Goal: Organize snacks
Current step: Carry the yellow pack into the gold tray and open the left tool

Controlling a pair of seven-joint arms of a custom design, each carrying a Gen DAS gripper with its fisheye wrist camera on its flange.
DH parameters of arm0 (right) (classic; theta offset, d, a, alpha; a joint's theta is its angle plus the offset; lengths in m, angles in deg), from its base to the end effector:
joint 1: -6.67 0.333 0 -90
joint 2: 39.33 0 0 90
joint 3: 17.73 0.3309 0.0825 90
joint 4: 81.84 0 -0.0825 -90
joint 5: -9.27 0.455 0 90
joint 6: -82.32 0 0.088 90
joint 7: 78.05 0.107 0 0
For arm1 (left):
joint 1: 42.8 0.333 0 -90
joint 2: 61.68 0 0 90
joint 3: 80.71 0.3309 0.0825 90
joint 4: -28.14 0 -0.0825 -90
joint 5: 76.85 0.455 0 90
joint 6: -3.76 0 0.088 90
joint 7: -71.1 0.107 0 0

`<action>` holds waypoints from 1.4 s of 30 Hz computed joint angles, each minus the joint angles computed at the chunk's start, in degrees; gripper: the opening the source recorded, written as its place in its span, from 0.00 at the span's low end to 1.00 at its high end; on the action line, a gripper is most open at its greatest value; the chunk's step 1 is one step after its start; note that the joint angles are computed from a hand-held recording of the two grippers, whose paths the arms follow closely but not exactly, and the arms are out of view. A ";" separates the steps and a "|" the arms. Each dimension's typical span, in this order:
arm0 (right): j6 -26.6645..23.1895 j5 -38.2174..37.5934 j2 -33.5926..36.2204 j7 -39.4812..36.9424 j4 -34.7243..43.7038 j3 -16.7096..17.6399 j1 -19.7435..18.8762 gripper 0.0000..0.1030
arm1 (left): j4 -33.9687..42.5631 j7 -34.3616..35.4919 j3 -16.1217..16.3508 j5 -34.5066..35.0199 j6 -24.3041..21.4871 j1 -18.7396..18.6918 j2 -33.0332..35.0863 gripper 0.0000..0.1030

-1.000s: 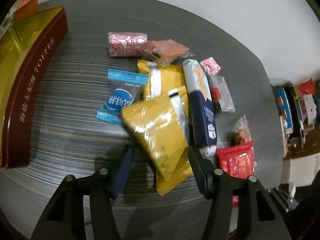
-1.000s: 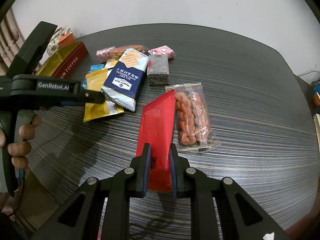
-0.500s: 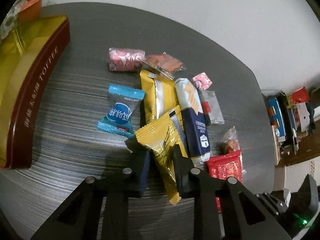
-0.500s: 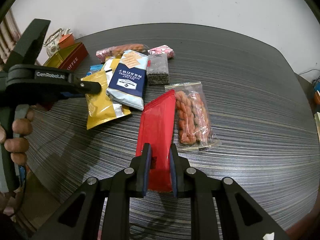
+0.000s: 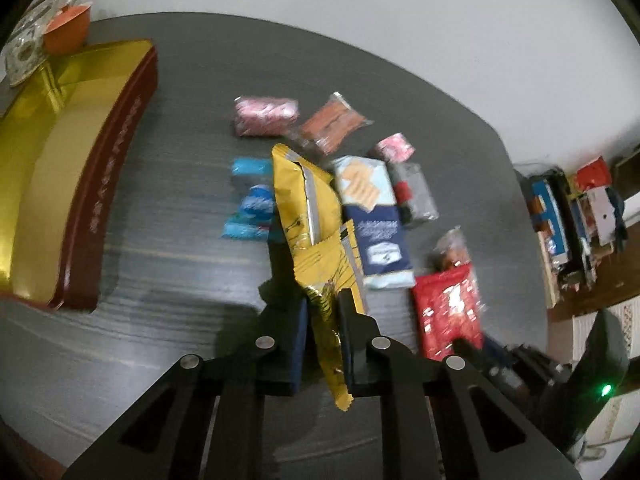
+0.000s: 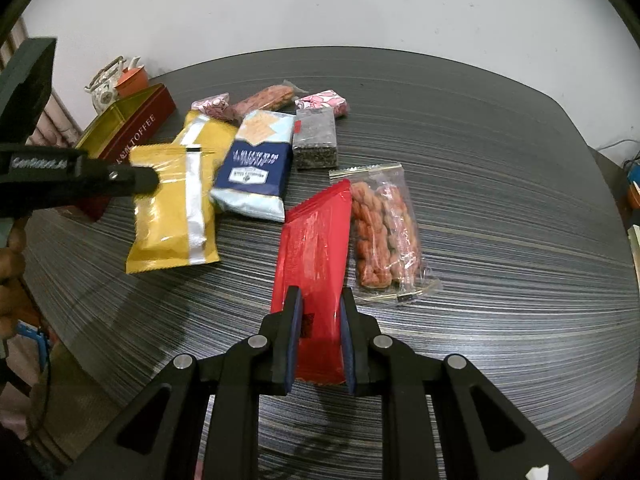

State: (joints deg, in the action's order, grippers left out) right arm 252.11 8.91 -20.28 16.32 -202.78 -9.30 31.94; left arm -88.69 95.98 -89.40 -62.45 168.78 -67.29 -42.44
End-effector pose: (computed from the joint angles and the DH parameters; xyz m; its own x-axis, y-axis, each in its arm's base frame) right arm 0.5598 0.3707 0.2766 0.4942 -0.8655 -0.0817 -0.7740 -0.3952 -0.4948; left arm 0.5717 -0.3860 0.2987 0.2588 -0.8878 0.3806 -0.8668 -0.3873 -0.3140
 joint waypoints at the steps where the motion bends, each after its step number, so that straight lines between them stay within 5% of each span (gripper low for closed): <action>1: -0.01 0.04 0.04 0.02 0.02 0.00 0.00 0.17 | -0.59 0.25 -0.27 -0.35 -0.35 0.20 -0.38 0.15; 15: -0.41 -0.08 0.15 0.41 0.21 -0.20 0.22 0.19 | -6.71 3.20 -2.61 -1.50 1.11 1.00 -3.09 0.19; 21: -0.44 -0.23 0.16 0.64 0.21 -0.30 0.30 0.19 | -6.95 0.74 -0.60 0.54 1.84 -1.23 -2.80 0.21; 27: -0.48 -0.22 0.17 0.56 0.25 -0.19 0.19 0.19 | -6.64 -3.30 0.85 5.16 0.43 -2.78 -3.52 0.04; 37: -0.43 -0.11 0.14 0.55 0.17 -0.12 0.13 0.19 | -8.98 -1.23 -2.11 1.78 4.07 0.65 -6.69 0.02; 42: -0.44 -0.19 0.17 0.62 0.20 -0.17 0.19 0.19 | -8.53 -3.86 -0.49 5.67 2.91 -0.51 -8.10 0.02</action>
